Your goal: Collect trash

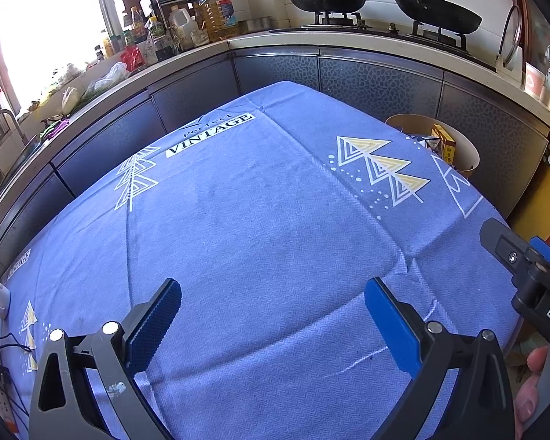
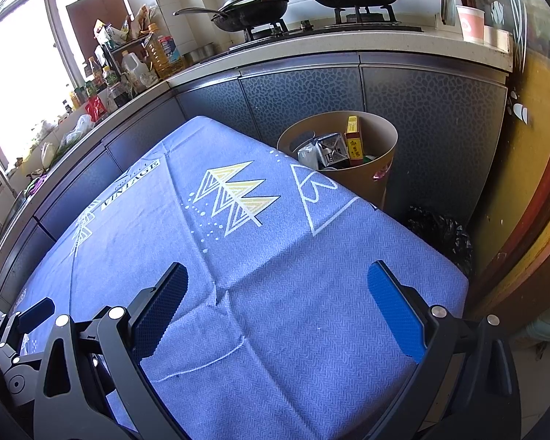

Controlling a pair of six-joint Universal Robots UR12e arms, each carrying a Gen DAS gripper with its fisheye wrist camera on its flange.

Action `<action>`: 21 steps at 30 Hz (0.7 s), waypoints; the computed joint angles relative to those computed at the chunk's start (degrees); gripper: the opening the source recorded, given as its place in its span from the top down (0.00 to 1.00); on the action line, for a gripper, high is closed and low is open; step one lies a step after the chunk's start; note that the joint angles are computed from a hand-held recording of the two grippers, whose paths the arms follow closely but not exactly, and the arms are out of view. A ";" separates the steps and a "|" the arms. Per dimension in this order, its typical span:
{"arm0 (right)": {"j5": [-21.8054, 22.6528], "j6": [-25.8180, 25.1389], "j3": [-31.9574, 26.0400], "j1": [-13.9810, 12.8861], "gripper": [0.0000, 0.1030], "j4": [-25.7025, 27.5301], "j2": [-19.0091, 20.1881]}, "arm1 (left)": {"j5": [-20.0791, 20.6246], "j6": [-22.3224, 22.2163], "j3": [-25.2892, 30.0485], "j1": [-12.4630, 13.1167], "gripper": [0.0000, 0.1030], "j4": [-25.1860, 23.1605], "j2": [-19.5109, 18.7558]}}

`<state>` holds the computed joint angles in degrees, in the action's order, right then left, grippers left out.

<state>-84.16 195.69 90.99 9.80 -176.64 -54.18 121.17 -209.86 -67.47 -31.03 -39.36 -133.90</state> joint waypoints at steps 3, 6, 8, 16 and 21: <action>-0.05 0.01 0.01 0.04 0.06 0.03 0.00 | 0.00 0.08 0.03 0.01 0.03 -0.08 -0.05; -0.03 0.01 -0.01 0.01 0.06 0.07 -0.02 | 0.01 0.01 0.05 -0.02 0.03 -0.10 -0.08; -0.02 0.01 -0.04 -0.01 0.06 0.08 -0.02 | 0.05 0.06 0.02 -0.02 0.03 -0.07 -0.07; -0.01 -0.11 0.20 0.02 0.06 -0.21 0.16 | 0.24 0.38 0.13 -0.17 0.03 -0.08 -0.25; -0.05 -0.01 0.29 0.07 0.06 -0.28 0.13 | 0.66 0.15 0.17 -0.32 0.03 0.29 -0.33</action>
